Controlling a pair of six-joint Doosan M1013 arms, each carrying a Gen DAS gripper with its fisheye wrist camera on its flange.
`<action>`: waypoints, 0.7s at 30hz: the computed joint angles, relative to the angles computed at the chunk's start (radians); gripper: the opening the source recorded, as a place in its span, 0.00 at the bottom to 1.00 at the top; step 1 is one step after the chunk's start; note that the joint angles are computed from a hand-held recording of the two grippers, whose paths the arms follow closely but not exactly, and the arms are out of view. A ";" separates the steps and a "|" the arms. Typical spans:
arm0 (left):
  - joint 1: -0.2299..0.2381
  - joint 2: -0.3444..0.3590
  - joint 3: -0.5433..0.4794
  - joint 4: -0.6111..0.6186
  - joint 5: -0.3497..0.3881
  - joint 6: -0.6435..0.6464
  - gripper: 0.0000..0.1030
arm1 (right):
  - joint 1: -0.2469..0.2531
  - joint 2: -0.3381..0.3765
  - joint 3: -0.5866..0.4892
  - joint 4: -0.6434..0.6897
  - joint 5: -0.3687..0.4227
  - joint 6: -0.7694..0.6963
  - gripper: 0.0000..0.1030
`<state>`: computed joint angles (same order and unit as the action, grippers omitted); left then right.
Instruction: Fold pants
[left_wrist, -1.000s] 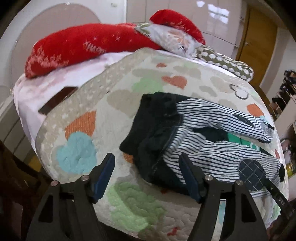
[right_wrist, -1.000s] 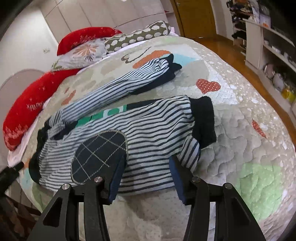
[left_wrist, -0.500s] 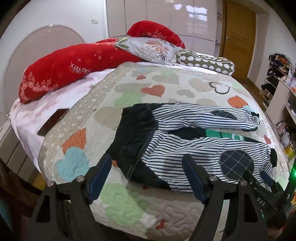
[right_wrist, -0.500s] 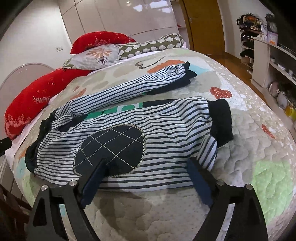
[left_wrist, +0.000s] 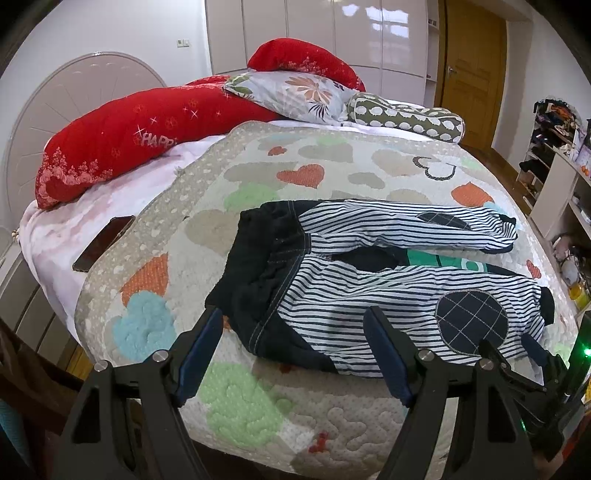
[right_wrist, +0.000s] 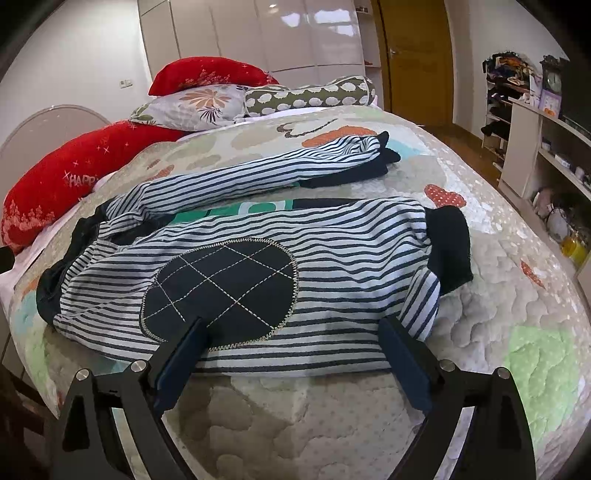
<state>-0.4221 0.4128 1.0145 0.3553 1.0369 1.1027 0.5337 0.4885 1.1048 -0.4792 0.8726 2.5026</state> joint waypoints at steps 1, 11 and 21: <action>0.000 0.001 0.000 -0.002 0.002 0.002 0.75 | 0.000 0.000 0.000 -0.001 0.001 -0.002 0.93; 0.009 0.029 -0.027 -0.031 0.047 0.022 0.75 | -0.002 0.016 -0.066 0.085 0.114 -0.131 0.93; 0.046 0.088 -0.124 -0.126 0.090 0.095 0.75 | -0.040 -0.039 -0.053 0.161 0.020 -0.205 0.93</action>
